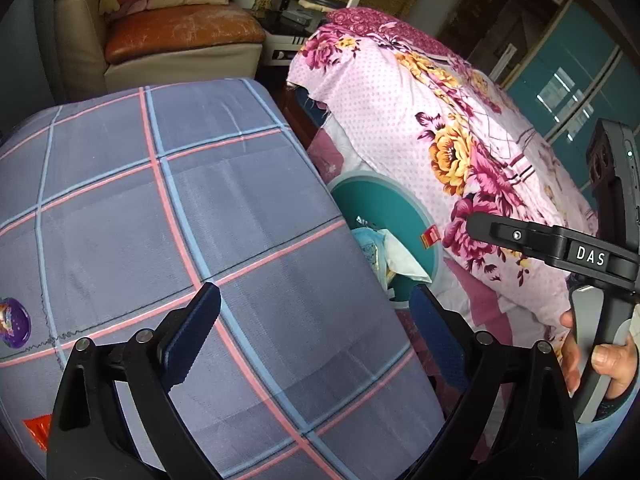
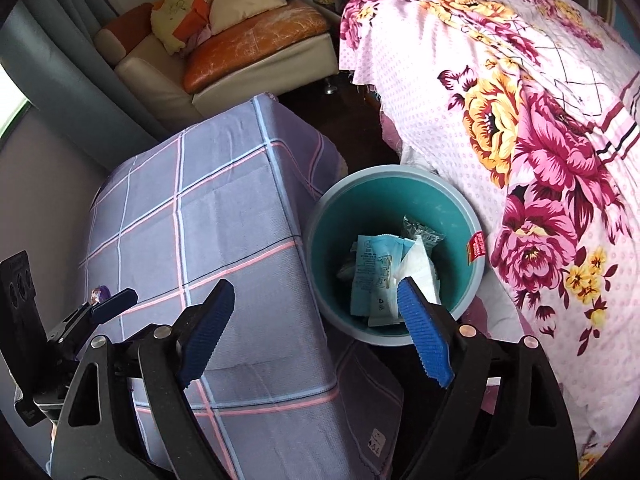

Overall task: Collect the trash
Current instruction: 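Move both tools back to the orange snack bag and purple egg toy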

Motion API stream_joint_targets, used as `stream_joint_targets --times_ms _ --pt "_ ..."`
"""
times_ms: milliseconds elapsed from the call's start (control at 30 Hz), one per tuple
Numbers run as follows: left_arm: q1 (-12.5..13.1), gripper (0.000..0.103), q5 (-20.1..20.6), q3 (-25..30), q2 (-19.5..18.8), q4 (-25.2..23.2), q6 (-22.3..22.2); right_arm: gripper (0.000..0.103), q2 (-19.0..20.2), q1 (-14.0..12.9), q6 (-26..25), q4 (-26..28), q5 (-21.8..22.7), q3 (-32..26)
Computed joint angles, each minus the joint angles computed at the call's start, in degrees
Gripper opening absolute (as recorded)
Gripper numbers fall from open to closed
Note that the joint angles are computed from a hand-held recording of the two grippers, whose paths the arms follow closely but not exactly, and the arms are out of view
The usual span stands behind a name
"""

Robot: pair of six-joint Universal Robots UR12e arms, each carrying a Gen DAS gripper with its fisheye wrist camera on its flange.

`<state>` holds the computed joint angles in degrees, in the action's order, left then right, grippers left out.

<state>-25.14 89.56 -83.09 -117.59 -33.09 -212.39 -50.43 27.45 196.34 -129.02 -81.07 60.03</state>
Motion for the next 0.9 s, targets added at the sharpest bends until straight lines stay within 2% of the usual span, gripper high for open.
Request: stream_joint_targets --times_ms 133,200,433,733,900 --pt "-0.09 0.098 1.09 -3.04 2.18 1.54 -1.43 0.081 -0.59 1.04 -1.15 0.23 0.05 0.23" --pt "-0.16 0.098 1.75 -4.53 3.28 2.0 -2.05 0.084 -0.85 1.59 -1.9 0.32 0.2 0.39" --pt "-0.15 0.098 4.74 -10.93 7.88 2.0 -4.85 0.084 -0.85 4.02 -5.39 2.46 1.75 0.1" --pt "0.7 0.098 9.51 -20.94 14.82 -1.02 -11.55 0.084 1.08 7.34 -10.43 7.22 3.94 -2.64" --pt "1.88 0.098 8.47 -25.4 17.17 -1.52 -15.41 0.084 2.04 8.76 -12.3 9.06 4.54 -3.83"
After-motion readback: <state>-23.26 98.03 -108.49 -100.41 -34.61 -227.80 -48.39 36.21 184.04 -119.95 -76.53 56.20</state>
